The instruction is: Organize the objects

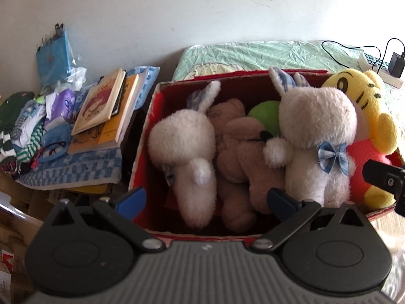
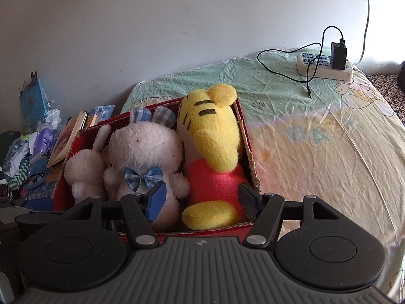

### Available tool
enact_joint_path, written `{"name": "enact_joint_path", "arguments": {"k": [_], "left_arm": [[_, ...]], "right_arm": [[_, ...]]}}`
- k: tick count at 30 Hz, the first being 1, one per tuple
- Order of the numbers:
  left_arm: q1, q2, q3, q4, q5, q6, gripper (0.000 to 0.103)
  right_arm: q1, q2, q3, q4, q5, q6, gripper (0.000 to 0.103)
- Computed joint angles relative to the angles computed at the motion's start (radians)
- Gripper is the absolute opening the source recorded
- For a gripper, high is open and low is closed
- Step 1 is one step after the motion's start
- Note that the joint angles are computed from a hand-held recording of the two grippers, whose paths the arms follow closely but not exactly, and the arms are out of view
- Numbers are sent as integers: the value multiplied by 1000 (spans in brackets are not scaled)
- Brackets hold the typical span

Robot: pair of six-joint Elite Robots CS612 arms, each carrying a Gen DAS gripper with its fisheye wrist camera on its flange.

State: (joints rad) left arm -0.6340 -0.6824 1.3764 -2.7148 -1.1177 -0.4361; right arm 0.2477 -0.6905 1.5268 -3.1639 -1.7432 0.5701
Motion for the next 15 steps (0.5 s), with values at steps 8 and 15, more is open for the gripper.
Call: {"name": "enact_joint_path", "arguments": {"k": [8, 15], "left_arm": [[1, 3, -5, 3, -4, 0, 101], [1, 3, -7, 11, -5, -9, 102]], "right_arm": [[-2, 2, -1, -10, 10, -8, 65], [-3, 3, 1, -17, 19, -11, 65]]}}
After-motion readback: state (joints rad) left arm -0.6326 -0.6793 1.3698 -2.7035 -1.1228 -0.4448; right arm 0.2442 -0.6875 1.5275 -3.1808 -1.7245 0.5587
